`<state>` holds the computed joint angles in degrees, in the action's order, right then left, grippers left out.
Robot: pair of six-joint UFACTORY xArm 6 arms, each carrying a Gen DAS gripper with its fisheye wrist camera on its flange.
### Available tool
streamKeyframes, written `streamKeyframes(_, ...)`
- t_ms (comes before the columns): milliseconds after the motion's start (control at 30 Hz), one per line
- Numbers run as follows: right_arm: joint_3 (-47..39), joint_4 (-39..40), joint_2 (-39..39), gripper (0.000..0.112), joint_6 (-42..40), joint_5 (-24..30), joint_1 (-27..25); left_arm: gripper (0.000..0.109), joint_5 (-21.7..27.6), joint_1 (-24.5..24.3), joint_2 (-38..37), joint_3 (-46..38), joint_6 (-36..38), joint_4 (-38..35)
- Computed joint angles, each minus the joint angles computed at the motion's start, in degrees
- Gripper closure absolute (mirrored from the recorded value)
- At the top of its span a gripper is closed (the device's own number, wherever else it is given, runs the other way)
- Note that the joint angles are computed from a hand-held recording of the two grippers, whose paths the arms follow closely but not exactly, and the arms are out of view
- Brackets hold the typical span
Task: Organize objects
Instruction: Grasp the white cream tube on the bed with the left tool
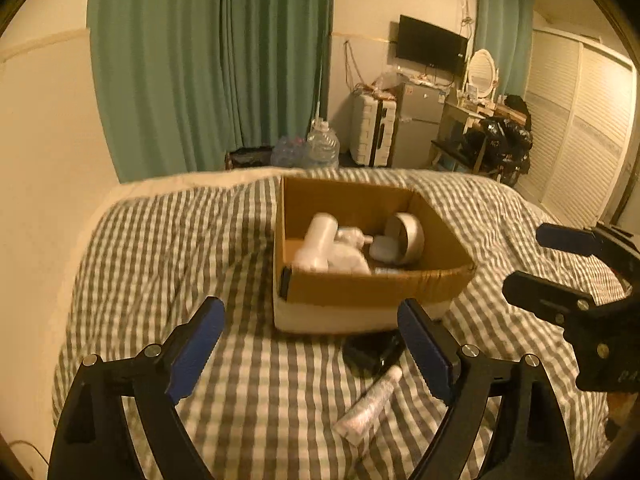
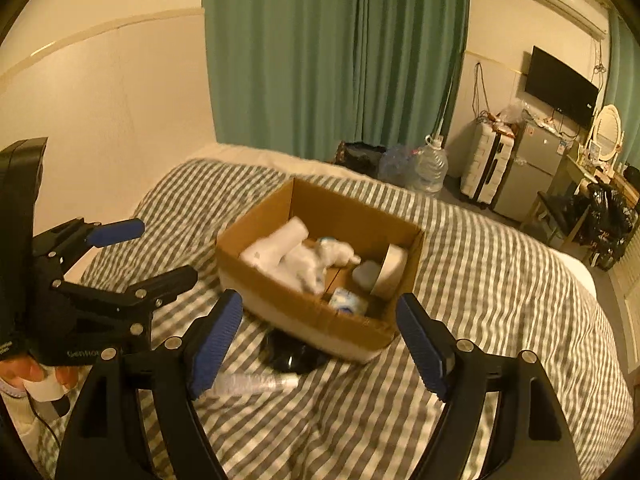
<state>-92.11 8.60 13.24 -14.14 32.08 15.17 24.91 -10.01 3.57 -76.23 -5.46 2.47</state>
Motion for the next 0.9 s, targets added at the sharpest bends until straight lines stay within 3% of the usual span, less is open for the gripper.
streamKeyframes(133, 5.50, 0.33, -2.11, 0.033, 0.50, -1.36, 0.17, 0.018, -0.69, -0.15, -0.55, 3.26, -3.05, 2.60)
streamKeyframes(400, 10.03, -0.43, -2.70, 0.033, 1.22, -0.93, -1.37, 0.018, 0.02, -2.11, 0.89, 5.52, -1.14, 0.47)
streamKeyframes(633, 11.23, -0.05, -1.36, 0.033, 2.57, -1.24, -2.74, 0.018, 1.29, -4.54, 3.90, 5.07, 1.53, -1.41)
streamKeyframes(900, 9.03, 2.89, 1.42, 0.033, 3.29, 3.07, -4.07, 0.019, 4.53, -7.12, 7.53, 3.76, 1.75, 1.40)
